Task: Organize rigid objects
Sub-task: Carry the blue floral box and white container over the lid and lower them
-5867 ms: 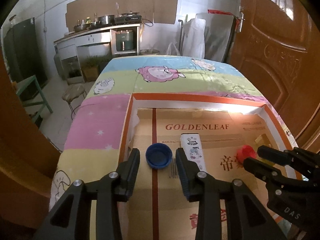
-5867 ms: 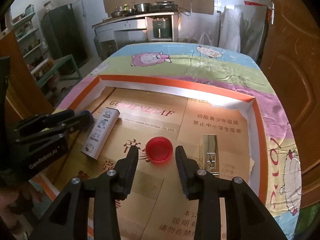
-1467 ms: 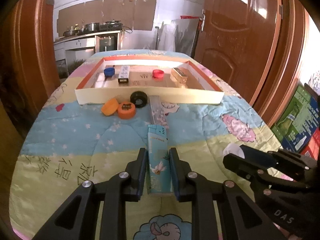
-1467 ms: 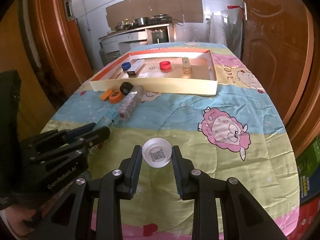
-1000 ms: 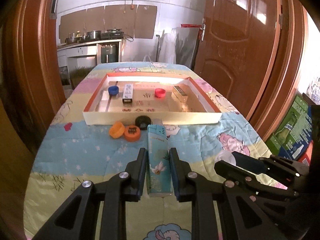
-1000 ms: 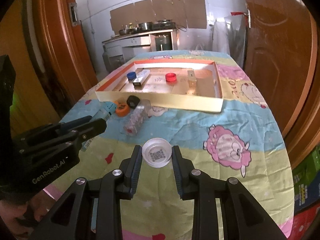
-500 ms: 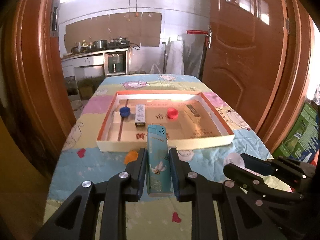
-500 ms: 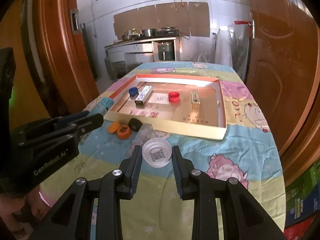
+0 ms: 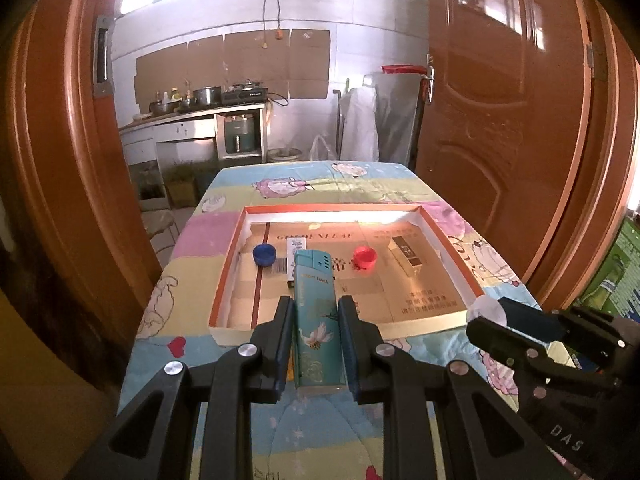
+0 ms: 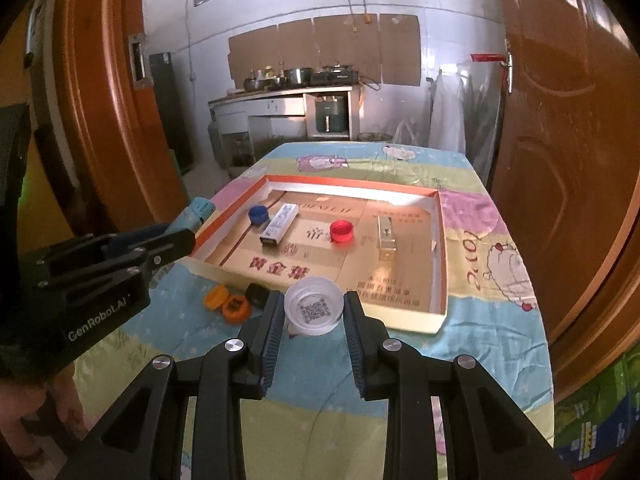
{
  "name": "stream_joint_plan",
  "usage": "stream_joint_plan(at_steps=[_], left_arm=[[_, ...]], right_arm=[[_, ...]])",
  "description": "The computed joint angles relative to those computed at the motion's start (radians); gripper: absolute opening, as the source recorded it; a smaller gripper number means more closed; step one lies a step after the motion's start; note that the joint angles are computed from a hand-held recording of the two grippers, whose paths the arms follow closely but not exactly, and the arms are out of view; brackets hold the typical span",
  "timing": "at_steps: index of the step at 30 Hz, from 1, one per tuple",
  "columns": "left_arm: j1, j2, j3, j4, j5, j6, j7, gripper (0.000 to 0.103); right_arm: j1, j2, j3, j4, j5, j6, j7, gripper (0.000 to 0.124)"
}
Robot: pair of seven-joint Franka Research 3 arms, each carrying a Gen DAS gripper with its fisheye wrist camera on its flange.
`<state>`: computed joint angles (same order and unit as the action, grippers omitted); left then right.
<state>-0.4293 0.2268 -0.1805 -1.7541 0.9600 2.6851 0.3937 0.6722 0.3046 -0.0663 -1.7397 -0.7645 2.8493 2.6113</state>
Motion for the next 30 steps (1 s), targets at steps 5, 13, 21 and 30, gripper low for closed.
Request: stream_joint_plan(at_steps=[5,13,21,30], left_arm=[[0.003,0.028,0.002,0.037,-0.027,-0.004,0.033,0.023],[0.000,0.099,0.015,0.140,-0.107,-0.012,0.119,0.023],[-0.007,0.191,0.030,0.257,-0.220,-0.010,0.218,0.023],[-0.030,0.299,0.044,0.388,-0.328,-0.047,0.325,0.023]], right_arm=[[-0.014,0.022,0.002,0.036,0.038,-0.002,-0.045,0.031],[-0.021,0.061,-0.012,0.099,0.106,-0.011,-0.114,0.031],[-0.038,0.121,-0.030,0.180,0.226,-0.020,-0.205,0.031],[-0.043,0.201,-0.046,0.264,0.339,-0.048,-0.285,0.031]])
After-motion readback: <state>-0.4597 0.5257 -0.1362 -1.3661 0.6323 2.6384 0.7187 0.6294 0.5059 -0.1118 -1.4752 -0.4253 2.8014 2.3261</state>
